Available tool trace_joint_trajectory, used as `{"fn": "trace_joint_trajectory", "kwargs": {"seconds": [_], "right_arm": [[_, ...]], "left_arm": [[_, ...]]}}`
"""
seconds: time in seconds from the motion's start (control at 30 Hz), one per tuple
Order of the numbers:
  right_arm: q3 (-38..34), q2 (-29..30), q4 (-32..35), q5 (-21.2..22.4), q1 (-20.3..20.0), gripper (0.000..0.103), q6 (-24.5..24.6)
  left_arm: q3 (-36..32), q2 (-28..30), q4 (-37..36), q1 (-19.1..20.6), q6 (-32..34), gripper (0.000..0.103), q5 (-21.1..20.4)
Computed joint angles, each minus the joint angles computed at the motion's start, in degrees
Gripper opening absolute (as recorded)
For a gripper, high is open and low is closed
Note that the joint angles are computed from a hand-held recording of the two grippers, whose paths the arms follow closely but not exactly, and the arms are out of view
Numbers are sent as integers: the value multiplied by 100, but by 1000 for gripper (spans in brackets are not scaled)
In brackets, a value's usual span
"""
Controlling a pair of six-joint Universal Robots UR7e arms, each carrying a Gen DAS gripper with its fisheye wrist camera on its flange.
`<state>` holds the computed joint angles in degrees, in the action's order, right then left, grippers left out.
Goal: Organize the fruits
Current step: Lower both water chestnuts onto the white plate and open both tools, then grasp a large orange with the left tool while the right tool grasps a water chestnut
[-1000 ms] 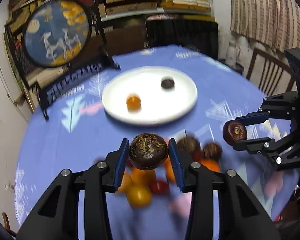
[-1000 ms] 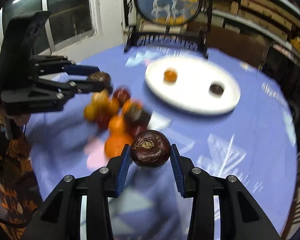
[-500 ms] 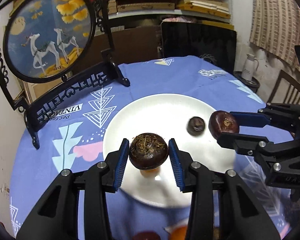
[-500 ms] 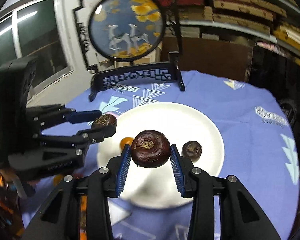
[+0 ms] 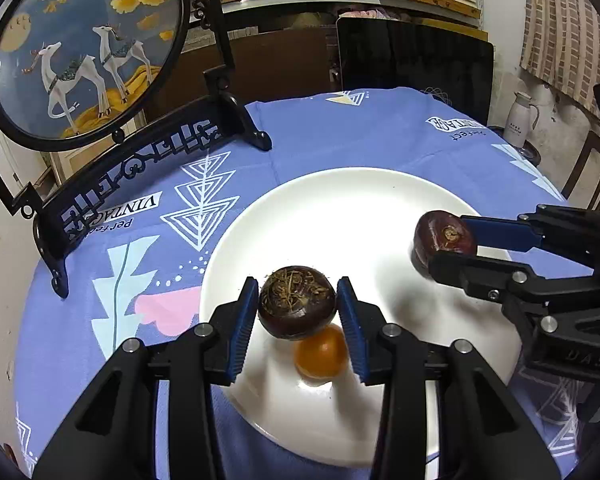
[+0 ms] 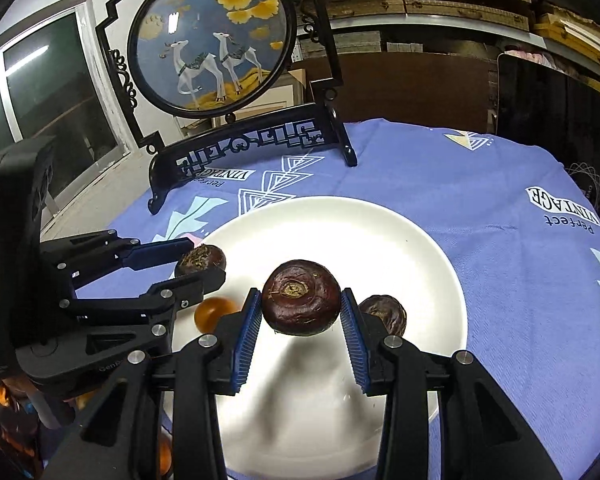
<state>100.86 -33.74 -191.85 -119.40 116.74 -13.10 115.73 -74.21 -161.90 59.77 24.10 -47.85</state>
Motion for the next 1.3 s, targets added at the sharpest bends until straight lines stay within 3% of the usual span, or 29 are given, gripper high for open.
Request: {"fn": "trace_joint_trajectory", "kwargs": {"seconds": [0.67,0.73,0.77,0.8,0.83,1.13,1.3], "right_arm": [[-74,72,37,29,-94,40,6],[-74,119,-185,-52,-90,47,-16],[-74,147,-301,-131,-78,63,0],[-57,155,-417,-177,-77,69,27],[-1,114,-497,-99,-100,71,64],[78,-12,-309,91,-98,75,343],[431,-142,-508,104,84,75,399]], "left_arm": [[-152,276,25,48,-75,40,111],[-201,320,43,63,-103,40,154],[-227,345,42,74,-144,44,177],[-230,348,4,81,-136,50,167],[-216,343,-50,79,-126,62,174],[21,136,-358,19,-11,71,273],[315,-282,-374,-67,-7,79,414]]}}
